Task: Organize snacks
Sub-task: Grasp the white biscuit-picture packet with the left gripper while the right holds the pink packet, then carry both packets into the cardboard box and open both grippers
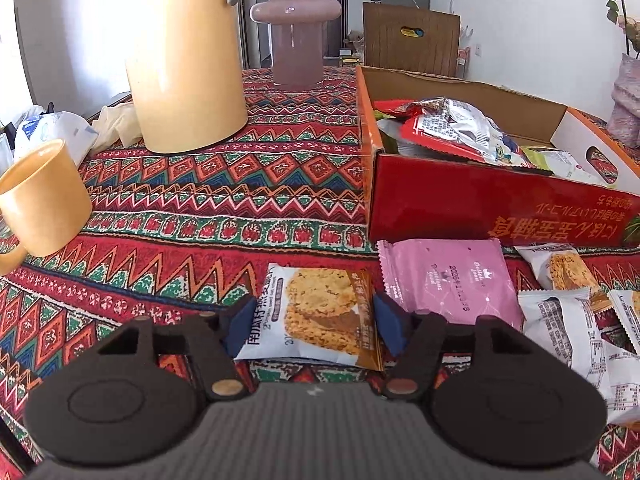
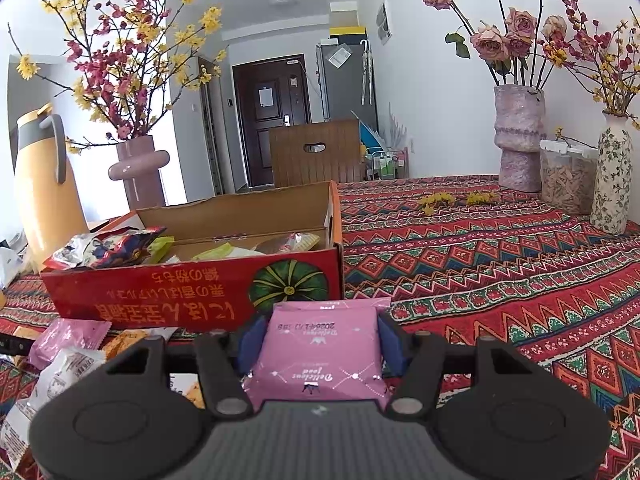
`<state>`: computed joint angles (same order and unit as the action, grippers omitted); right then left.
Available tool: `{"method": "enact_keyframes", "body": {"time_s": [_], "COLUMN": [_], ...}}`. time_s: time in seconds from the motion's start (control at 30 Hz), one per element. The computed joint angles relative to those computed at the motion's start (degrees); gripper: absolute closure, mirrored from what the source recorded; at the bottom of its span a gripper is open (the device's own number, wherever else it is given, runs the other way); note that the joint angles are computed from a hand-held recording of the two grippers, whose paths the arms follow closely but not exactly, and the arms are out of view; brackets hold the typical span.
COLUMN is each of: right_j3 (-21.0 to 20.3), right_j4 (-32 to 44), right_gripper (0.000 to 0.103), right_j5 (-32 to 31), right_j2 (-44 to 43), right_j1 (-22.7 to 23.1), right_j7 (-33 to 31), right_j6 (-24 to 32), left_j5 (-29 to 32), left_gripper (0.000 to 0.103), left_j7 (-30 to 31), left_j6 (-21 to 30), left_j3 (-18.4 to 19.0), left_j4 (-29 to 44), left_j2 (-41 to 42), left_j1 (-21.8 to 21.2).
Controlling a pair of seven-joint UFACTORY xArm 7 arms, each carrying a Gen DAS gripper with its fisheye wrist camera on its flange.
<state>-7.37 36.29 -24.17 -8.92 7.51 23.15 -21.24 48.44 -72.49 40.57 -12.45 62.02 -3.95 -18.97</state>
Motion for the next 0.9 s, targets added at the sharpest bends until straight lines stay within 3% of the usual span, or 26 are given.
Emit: {"method": "enact_keyframes", "body": {"time_s": [0.9], "right_j3": [3.4], "right_j4": [-2.7], "right_gripper": [0.043], "right_j5": [7.9], "right_j2": [-2.0], "right_j1": [-1.9], "right_j7": [-6.5], "right_j6": [-2.3], "left_j5": [5.8], "left_gripper": [0.042], "left_j7": [-7.4], "left_j6": [-3.6], "left_j3": [-3.5], "left_j4": [-3.9], "left_j2": [-7.5], "left_j1": [3.7]}}
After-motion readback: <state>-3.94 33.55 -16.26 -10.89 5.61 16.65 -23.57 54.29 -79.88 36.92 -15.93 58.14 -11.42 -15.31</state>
